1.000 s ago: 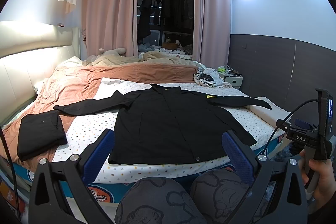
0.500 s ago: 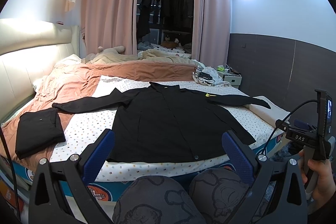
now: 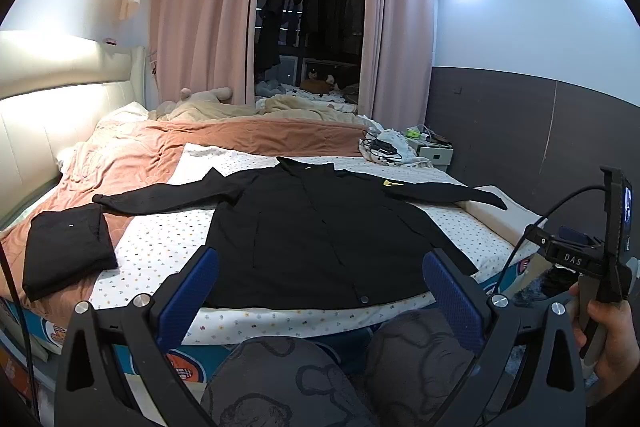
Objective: Fold large clothes
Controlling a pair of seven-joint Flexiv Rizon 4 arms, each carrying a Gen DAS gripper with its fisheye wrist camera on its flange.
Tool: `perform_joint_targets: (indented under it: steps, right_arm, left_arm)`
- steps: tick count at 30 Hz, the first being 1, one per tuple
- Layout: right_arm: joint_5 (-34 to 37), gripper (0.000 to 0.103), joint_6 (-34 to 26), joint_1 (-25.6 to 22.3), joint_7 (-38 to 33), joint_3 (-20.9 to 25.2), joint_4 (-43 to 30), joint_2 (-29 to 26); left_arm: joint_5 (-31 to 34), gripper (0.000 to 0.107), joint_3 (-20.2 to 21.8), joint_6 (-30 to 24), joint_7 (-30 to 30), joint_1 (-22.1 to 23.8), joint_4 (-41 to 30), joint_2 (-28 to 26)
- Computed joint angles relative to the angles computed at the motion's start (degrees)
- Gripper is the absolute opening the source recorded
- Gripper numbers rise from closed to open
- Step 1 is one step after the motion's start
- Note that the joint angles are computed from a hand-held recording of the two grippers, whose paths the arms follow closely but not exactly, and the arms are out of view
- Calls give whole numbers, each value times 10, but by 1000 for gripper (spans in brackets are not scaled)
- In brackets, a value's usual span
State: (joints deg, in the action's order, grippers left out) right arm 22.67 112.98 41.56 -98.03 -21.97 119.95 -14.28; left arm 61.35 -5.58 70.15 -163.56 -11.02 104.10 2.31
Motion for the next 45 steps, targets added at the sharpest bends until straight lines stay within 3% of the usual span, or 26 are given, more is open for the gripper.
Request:
perform_joint_targets:
  steps: [4, 10, 15, 20, 22, 23, 36, 41, 45]
  right_arm:
    - [22, 103, 11, 17, -11, -14, 8, 9]
    - [26, 103, 3, -1, -26, 5, -2, 6]
    - [-79, 103, -10, -149, 54, 146, -29, -20]
    - [-137, 103, -2, -186, 84, 185, -65, -54]
    - [-219, 103, 0, -243, 139, 216, -76, -70]
    - [-225, 103, -10, -256, 135, 233, -92, -79]
    - [-434, 103, -82, -392, 234, 365, -262, -200]
    - [-472, 103, -162, -436, 210, 455, -369, -266]
    - [-467, 103, -232, -434, 166, 503, -468, -320]
  left_arm:
    - [-7, 103, 2, 10, 3, 2, 2, 1]
    - [4, 103, -1, -3, -9, 1, -16, -8]
    - [-20, 103, 12, -6, 12, 1, -31, -23]
    - [-19, 103, 27, 4, 5, 2, -48, -41]
    - [-39, 103, 36, 14, 21, 4, -50, -50]
    - [-44, 103, 40, 17, 28, 4, -53, -54]
    - [-95, 103, 101, 27, 70, 7, -104, -115]
    - [-145, 103, 123, 32, 121, 17, -130, -148]
    - [-188, 103, 142, 42, 158, 23, -144, -173]
